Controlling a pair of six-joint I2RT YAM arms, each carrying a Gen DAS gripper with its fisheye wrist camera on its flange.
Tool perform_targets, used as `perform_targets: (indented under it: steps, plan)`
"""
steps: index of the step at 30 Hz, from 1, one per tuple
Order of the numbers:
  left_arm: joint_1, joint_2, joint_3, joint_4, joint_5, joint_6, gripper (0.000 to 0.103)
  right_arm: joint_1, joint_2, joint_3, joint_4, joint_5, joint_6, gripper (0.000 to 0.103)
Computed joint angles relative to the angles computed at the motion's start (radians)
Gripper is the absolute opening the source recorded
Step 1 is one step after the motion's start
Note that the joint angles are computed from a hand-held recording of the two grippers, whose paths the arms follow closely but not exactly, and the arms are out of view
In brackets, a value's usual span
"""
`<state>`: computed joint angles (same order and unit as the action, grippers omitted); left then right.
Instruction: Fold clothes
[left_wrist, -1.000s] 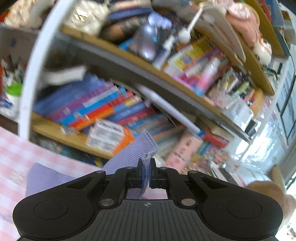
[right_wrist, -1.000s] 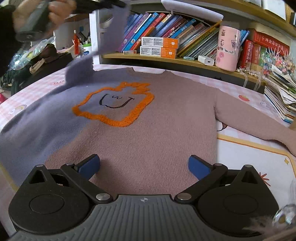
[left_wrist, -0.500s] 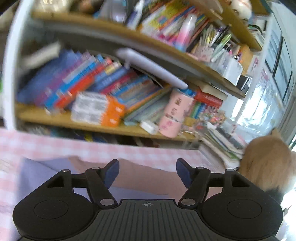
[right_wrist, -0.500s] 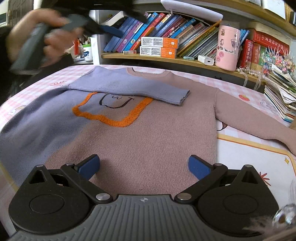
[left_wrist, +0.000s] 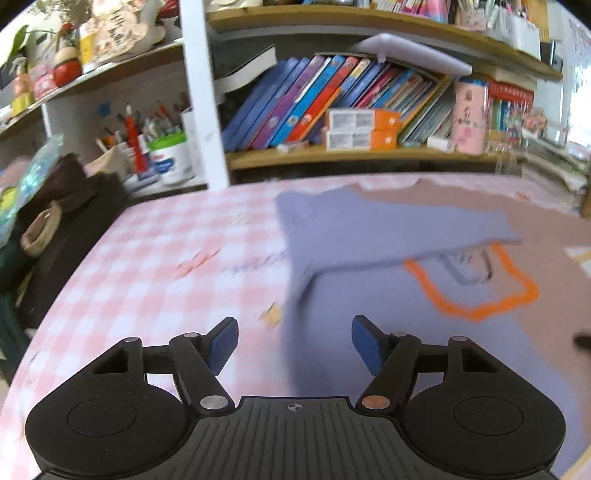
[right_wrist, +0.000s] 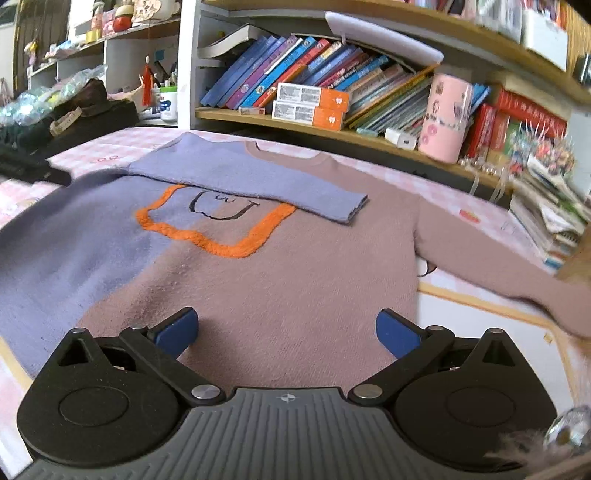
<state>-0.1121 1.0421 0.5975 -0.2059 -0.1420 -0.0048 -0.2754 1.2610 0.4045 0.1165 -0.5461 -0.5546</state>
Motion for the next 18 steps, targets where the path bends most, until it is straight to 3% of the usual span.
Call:
perform_targets:
  steps: [3,5,6,7,9,11,16,18]
  plan:
    - [0.034,-0.041,-0.041,-0.009,0.022,0.023,0.065,-0.037,-0.016,-0.021,0.045,-0.031,0.038,0.101]
    - [0.077,-0.059,-0.055,-0.017,0.085,0.026,0.056,-0.081,-0.005,-0.003,0.025,-0.056,0.079,0.098]
    - [0.095,-0.058,-0.06,-0.015,0.119,0.03,0.044,-0.106,0.0,0.008,0.01,-0.067,0.102,0.096]
    - [0.114,-0.052,-0.062,-0.011,0.154,0.039,0.027,-0.129,0.003,0.016,-0.002,-0.066,0.13,0.089]
    - [0.137,-0.04,-0.074,0.008,0.201,0.059,0.022,-0.172,0.011,0.033,-0.025,-0.061,0.186,0.077]
    - [0.16,-0.034,-0.087,0.031,0.247,0.068,0.02,-0.202,0.005,0.036,-0.043,-0.041,0.213,0.057]
    - [0.235,-0.007,-0.094,0.061,0.391,0.063,0.005,-0.233,-0.012,0.032,-0.106,-0.026,0.189,0.034]
    - [0.252,-0.005,-0.101,0.073,0.418,0.053,0.005,-0.212,-0.022,0.029,-0.114,-0.021,0.185,0.022]
